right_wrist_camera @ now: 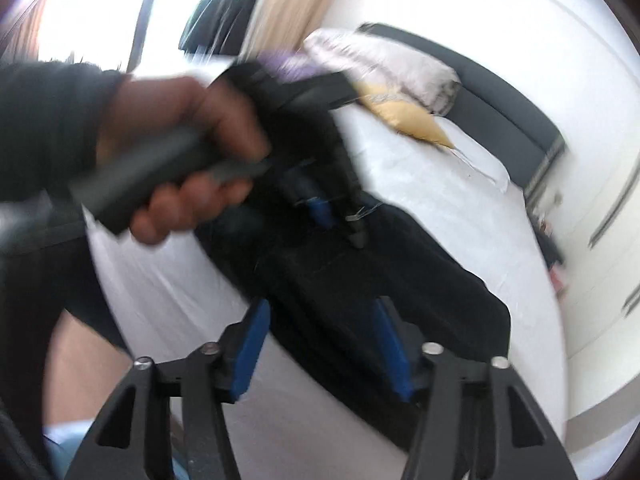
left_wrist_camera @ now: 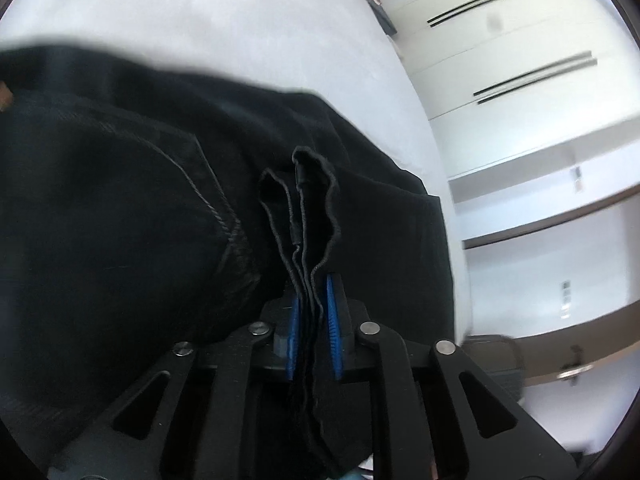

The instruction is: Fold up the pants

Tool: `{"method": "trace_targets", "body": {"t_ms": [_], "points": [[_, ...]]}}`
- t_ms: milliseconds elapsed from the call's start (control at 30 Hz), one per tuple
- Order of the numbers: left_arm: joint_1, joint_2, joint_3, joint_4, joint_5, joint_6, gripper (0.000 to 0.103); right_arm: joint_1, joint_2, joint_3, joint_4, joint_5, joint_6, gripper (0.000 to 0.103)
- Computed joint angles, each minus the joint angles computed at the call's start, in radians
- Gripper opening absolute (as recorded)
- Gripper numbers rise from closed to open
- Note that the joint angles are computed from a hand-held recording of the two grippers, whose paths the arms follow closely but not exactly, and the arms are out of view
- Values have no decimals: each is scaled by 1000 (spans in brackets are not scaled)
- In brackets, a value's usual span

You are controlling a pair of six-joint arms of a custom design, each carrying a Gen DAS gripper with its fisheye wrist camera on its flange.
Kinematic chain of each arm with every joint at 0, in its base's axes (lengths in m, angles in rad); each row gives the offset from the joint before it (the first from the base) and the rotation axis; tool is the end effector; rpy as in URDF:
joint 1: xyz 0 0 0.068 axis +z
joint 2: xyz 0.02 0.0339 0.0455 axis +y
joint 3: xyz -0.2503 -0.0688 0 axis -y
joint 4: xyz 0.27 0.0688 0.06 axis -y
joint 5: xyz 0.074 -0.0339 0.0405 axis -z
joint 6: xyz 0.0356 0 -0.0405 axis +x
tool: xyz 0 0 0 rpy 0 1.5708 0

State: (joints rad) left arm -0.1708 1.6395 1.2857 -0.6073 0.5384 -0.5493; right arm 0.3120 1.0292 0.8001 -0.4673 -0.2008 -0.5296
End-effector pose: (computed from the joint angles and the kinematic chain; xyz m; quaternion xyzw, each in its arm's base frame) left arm 0.3626 -0.0811 0.2402 -0.0946 0.9181 -0.3394 0.1814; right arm 0.2368 0.0838 0.2552 -0.4069 0.8054 0.0445 0.4286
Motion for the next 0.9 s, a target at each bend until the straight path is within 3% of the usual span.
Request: {"method": "trace_targets", "body": {"t_ms": [100,233,333,367,433,467,600,633,733,833,900], "points": [[3,-95,-10,-39,-70,20,12,-188,78,126,-78,-182,94,61],[-36,-148,-26,41,-36,-13,12,-430,420,381,-190,-563,348,61],[-106,-112,-47,59,-4,2,12,-525,637,454,-270,-726,419,62],[-128,-99,-63,53,-20,2,12,-529,683,459,-304,-723,413,56],[-158,-111,-147,69,-61,-6,12,-537,653,360,-221,-700,451,25],[-162,-183,-231,137,-73,-6,12,-563,648,354,-240,-714,423,25],[-172,-273,-302,165,-130,-13,12,-598,668,455,-379,-741,406,43],[-171,-303,-313,153,-142,-3,12,-598,667,486,-370,-776,431,45],[-169,-308,-313,131,-151,18,12,-527,710,573,-242,-886,605,70],[-176,-298,-313,148,-161,20,12,-411,812,661,-108,-931,758,75],[-198,-287,-312,170,-179,15,12,-373,954,803,-199,-862,725,81]]}}
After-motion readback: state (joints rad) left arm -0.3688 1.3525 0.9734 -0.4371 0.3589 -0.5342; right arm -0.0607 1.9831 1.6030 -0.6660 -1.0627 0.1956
